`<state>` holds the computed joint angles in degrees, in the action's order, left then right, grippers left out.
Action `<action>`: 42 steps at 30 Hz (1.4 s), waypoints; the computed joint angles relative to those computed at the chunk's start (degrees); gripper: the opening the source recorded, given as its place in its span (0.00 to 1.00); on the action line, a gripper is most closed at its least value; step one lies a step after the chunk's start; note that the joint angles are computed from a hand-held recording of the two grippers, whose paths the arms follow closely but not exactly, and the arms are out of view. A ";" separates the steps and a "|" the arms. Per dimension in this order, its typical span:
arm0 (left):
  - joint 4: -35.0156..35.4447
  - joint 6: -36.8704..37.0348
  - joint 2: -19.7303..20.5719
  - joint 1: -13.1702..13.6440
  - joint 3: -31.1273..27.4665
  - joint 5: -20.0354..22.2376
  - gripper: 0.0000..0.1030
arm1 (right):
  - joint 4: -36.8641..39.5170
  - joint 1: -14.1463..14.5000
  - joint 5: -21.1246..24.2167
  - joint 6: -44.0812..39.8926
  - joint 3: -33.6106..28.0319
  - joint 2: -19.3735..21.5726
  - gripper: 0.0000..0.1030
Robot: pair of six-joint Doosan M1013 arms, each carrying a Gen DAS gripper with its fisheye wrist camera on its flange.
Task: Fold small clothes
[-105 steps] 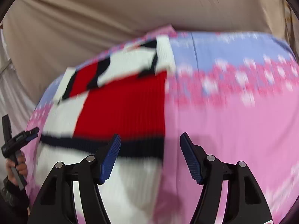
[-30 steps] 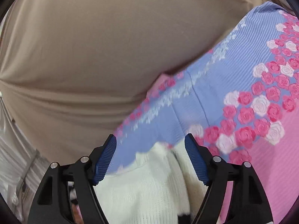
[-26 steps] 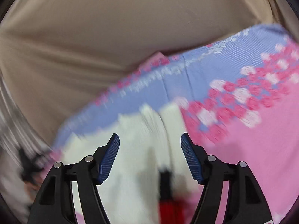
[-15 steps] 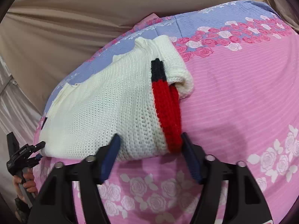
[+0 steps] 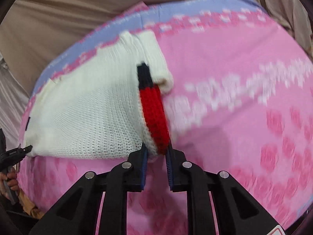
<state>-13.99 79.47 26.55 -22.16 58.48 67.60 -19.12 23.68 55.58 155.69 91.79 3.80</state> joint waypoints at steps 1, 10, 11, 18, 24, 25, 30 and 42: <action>0.07 -0.03 -0.07 -0.07 -0.20 -0.40 0.21 | -1.01 0.22 -0.10 0.29 0.02 -0.04 0.19; 5.11 4.05 2.94 -2.40 -9.99 -14.37 0.74 | -17.50 -1.34 -6.26 2.72 -7.07 1.93 0.64; 4.38 5.12 5.22 -2.62 -13.27 -12.68 0.76 | -15.93 -2.43 -7.35 0.66 -8.62 3.38 0.64; -0.28 1.03 23.13 -2.63 -40.04 5.81 0.41 | -3.57 -6.99 -3.76 -8.87 -17.96 13.25 0.59; 2.82 1.53 19.24 -2.67 -34.11 -3.05 0.05 | -19.35 -5.09 -11.02 3.11 -14.61 9.02 0.07; 2.95 0.99 19.28 -2.32 -34.15 -3.44 0.05 | -20.51 -5.54 -11.19 5.27 -13.87 8.41 0.07; 7.89 -1.47 27.49 -2.93 -45.82 6.88 0.04 | -7.40 -9.15 -3.32 -6.67 -17.27 13.85 0.07; 8.79 7.15 4.52 -6.52 -10.28 -16.38 0.20 | -9.05 1.73 -8.74 -14.60 -17.92 11.47 0.16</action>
<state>-5.20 86.62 31.07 -28.69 48.20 51.22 -28.17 25.41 46.84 141.08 73.86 15.27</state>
